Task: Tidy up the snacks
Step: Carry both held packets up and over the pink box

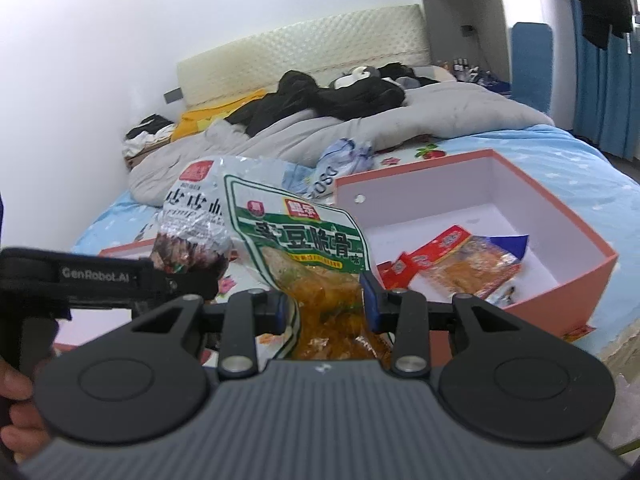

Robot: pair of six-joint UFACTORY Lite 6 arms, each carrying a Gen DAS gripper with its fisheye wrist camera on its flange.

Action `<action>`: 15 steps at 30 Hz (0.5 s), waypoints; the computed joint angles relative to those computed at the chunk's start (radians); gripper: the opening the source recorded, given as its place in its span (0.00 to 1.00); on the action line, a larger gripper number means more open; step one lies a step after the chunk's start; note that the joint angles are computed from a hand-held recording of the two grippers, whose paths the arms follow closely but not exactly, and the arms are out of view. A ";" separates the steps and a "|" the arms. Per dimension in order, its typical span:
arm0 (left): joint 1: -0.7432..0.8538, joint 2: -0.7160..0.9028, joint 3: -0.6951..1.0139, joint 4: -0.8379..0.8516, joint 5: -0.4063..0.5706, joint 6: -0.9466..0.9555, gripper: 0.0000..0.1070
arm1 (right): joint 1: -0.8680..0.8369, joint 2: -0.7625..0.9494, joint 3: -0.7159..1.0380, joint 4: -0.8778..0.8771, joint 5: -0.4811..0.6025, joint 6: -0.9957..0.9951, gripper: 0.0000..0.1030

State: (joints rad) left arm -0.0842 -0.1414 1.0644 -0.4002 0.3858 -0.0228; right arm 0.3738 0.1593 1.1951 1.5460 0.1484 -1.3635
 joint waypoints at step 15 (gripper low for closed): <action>-0.141 0.716 0.772 0.271 0.025 -0.287 0.47 | -0.245 0.435 0.459 -0.101 0.137 -0.035 0.37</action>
